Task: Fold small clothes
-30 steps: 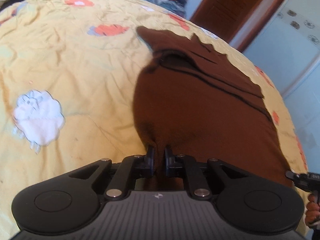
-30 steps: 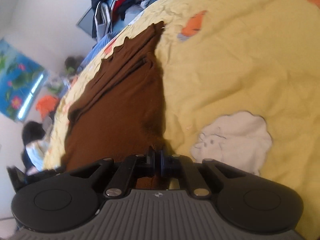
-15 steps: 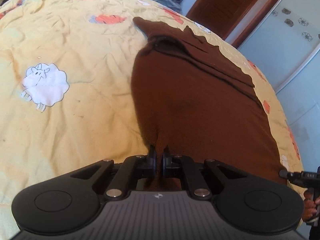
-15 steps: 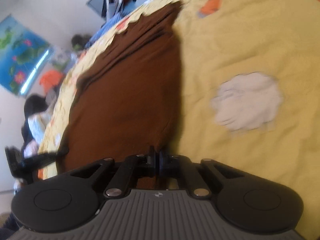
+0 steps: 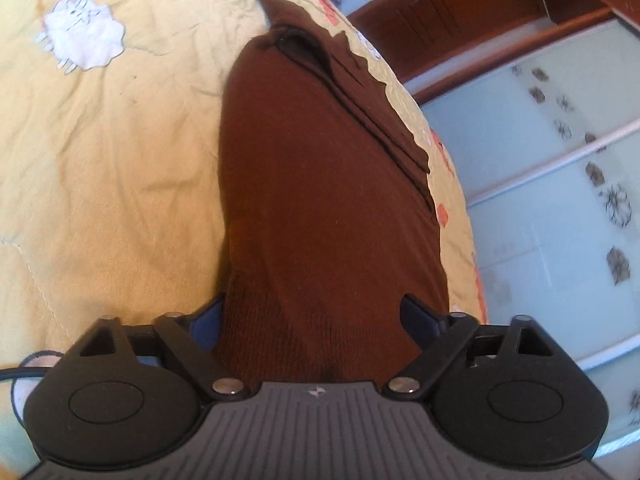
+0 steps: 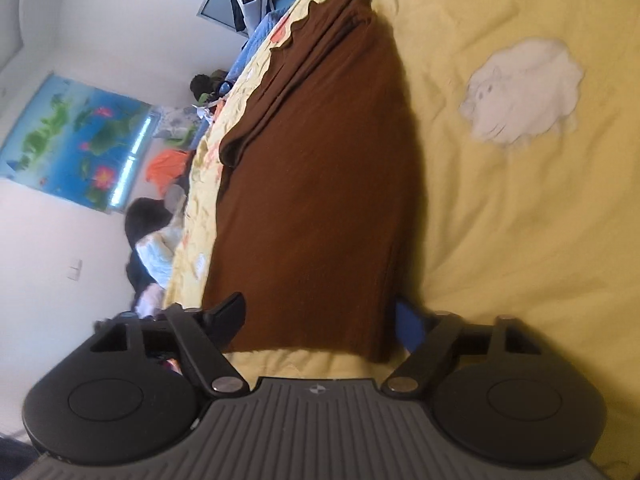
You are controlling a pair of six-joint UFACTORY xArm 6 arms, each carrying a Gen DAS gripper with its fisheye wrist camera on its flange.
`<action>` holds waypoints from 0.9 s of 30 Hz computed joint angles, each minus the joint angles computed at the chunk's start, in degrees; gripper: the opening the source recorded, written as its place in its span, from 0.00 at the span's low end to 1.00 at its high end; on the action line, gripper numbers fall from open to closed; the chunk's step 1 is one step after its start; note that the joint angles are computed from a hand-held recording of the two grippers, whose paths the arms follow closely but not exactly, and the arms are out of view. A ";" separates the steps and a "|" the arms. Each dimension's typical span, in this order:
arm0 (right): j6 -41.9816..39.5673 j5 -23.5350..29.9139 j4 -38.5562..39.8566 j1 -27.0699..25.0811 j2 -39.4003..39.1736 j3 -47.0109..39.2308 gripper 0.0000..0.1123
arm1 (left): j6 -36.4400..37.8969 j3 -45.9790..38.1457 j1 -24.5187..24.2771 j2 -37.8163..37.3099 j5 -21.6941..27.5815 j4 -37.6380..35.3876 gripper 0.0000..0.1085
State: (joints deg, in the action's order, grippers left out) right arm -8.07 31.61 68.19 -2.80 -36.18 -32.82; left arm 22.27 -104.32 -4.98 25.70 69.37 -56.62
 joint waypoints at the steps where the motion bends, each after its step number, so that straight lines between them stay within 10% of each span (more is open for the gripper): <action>1: 1.51 -0.12 -1.35 0.04 0.81 -0.44 0.37 | -1.32 -0.97 -0.02 0.56 0.43 1.62 0.52; 3: 4.62 -0.06 -5.35 0.01 2.19 -1.06 0.12 | -2.56 -1.89 -0.05 1.00 0.23 4.71 0.20; 5: 4.41 -0.84 -5.29 0.27 1.79 -0.58 0.11 | -2.75 -2.66 -0.09 1.07 -0.01 7.61 0.05; 12: 9.64 -1.21 -17.99 -1.18 -7.85 1.57 0.10 | 10.33 2.75 -0.43 -6.13 -6.15 6.19 0.04; 19: 13.86 0.32 -22.58 -1.37 -7.96 4.99 0.08 | 6.71 3.58 -2.35 -4.97 -7.41 17.24 0.06; 23: 20.65 0.19 -33.03 -1.48 -7.73 2.95 0.24 | 5.21 0.55 -3.73 -4.76 -11.48 24.60 0.18; 27: 26.11 -9.31 -46.91 0.31 -0.17 -3.42 0.44 | 8.08 -2.05 -7.66 -2.73 -25.09 23.42 0.79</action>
State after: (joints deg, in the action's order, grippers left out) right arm 18.04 22.30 21.28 -2.48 -36.35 -36.24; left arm 30.35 -106.37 -12.64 22.97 44.28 -33.20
